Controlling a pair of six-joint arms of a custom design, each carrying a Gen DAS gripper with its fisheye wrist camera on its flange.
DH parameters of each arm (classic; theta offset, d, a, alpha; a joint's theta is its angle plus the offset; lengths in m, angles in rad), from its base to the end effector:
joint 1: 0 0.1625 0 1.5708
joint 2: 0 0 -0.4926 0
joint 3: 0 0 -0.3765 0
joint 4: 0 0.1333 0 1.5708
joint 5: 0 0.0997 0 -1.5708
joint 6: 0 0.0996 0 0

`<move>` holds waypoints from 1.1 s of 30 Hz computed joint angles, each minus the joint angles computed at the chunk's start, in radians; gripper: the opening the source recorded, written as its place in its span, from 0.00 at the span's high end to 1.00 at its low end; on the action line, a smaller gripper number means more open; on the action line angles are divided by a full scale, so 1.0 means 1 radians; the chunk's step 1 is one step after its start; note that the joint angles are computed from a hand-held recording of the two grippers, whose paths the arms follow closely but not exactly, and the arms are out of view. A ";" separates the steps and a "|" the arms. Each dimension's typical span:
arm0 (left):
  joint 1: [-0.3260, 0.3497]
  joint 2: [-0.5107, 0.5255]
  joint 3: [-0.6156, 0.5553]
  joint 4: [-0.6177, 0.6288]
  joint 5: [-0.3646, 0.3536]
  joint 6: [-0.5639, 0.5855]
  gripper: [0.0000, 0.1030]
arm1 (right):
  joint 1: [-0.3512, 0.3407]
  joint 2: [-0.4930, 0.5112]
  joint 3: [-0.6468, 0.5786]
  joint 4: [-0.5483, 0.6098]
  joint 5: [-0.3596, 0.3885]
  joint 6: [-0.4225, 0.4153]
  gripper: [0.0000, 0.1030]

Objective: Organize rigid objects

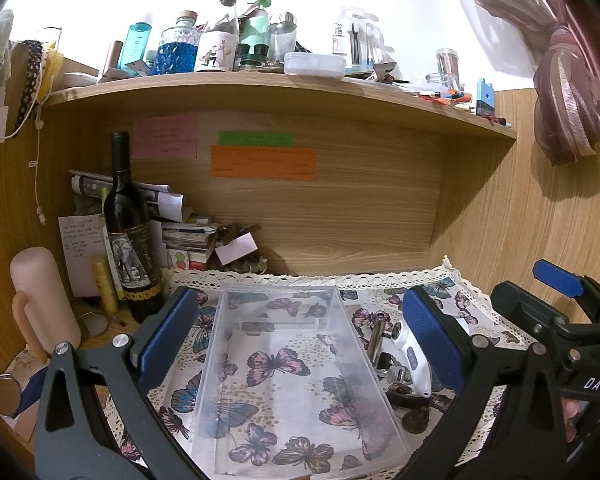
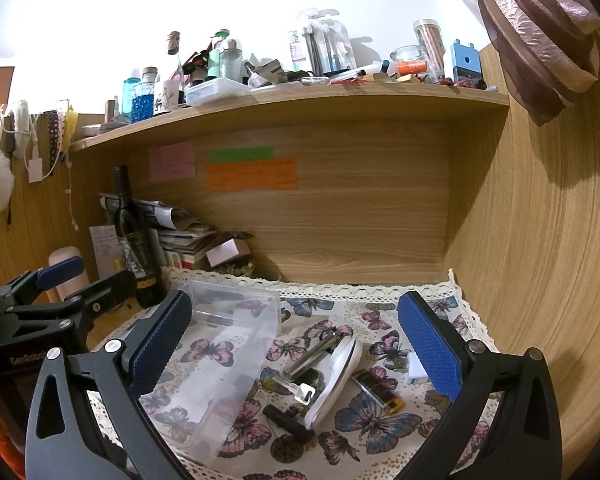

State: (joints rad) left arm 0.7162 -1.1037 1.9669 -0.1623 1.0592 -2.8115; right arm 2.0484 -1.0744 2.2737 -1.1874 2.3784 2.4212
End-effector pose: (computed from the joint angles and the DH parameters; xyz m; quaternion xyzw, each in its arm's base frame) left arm -0.2340 -0.4450 0.1840 0.4014 0.7874 -0.4532 0.1159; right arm 0.2562 -0.3616 0.1443 0.1407 -0.6959 0.6078 0.3557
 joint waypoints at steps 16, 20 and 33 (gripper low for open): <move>0.006 -0.005 -0.002 0.004 0.003 0.006 0.00 | 0.005 0.003 -0.002 -0.003 0.001 -0.010 0.00; 0.007 -0.005 -0.002 0.004 0.004 0.006 0.00 | 0.005 0.002 -0.003 0.000 0.001 -0.009 0.00; 0.018 -0.010 0.002 -0.001 0.046 0.016 0.00 | 0.006 0.012 -0.006 -0.016 0.011 -0.026 0.00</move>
State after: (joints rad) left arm 0.7347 -1.1133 1.9691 -0.1636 1.1056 -2.7955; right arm 2.0546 -1.0626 2.2682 -1.2031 2.3898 2.3955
